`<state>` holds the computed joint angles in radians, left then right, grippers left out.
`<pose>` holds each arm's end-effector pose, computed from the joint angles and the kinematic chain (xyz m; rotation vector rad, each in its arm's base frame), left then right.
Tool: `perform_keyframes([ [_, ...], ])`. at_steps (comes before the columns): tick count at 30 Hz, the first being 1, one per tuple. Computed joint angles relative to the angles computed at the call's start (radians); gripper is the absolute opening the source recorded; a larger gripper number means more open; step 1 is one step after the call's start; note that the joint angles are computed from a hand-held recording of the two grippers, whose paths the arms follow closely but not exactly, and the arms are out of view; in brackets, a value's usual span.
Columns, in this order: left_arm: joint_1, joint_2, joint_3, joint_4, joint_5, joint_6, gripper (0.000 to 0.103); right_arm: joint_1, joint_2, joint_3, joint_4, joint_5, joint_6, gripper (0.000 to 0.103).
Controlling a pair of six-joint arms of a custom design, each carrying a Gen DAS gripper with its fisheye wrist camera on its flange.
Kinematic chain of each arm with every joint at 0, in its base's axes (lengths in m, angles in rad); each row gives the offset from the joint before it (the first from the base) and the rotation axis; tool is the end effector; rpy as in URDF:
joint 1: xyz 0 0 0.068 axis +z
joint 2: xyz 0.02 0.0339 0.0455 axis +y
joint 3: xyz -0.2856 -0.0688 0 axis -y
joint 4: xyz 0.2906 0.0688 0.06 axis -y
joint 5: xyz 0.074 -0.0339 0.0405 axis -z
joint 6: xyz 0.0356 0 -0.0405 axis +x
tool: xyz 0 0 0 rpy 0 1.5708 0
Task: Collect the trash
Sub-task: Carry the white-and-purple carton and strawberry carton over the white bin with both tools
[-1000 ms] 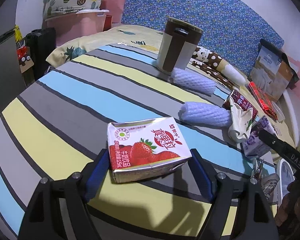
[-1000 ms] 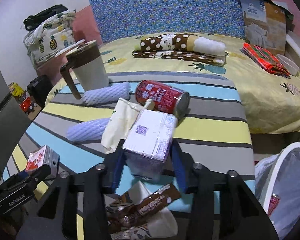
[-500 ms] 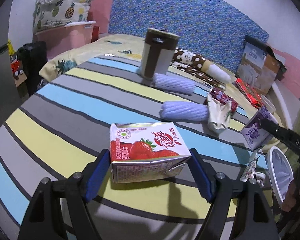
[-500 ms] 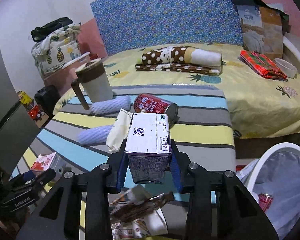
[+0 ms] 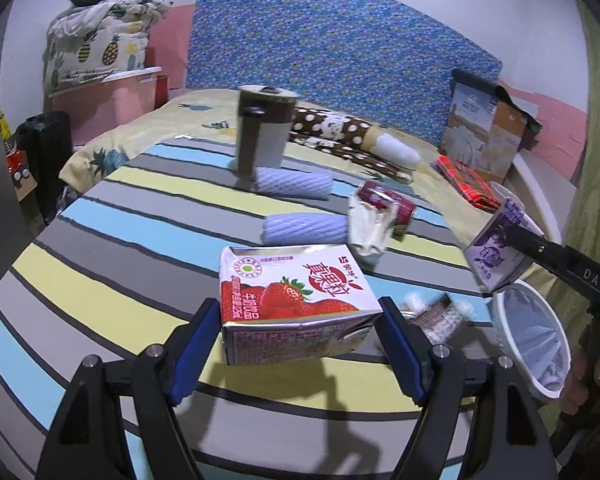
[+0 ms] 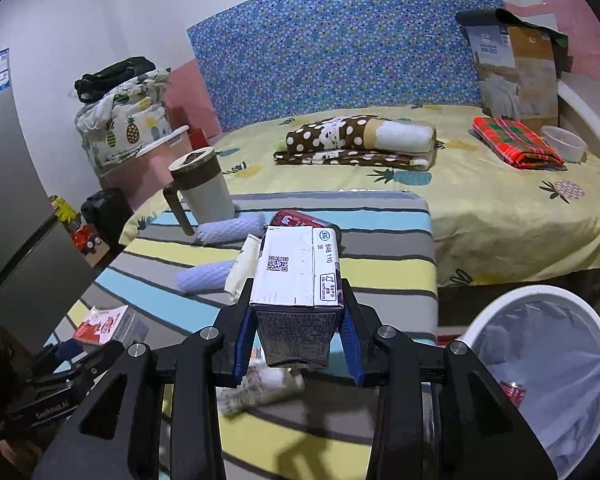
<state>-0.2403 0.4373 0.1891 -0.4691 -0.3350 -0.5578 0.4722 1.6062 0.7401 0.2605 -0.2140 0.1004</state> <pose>0.1376 -0.0217 0.1505 -0.5228 2.1791 -0.0466 0.3114 0.1675 0.1545 -0.5311 2.1506 0.5551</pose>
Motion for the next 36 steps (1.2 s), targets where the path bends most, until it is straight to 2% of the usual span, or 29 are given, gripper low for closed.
perform_keyframes([
  [13, -0.407, 0.204, 0.077, 0.057, -0.182, -0.174, 0.080, -0.090, -0.152, -0.146, -0.025, -0.029, -0.006, 0.040],
  [24, -0.563, 0.458, 0.152, 0.216, -0.188, -0.192, 0.080, -0.185, -0.218, -0.200, -0.046, -0.034, -0.017, 0.040],
  [36, -0.599, 0.669, 0.246, 0.354, -0.141, -0.136, 0.080, -0.295, -0.244, -0.254, -0.036, -0.058, -0.027, 0.040],
])
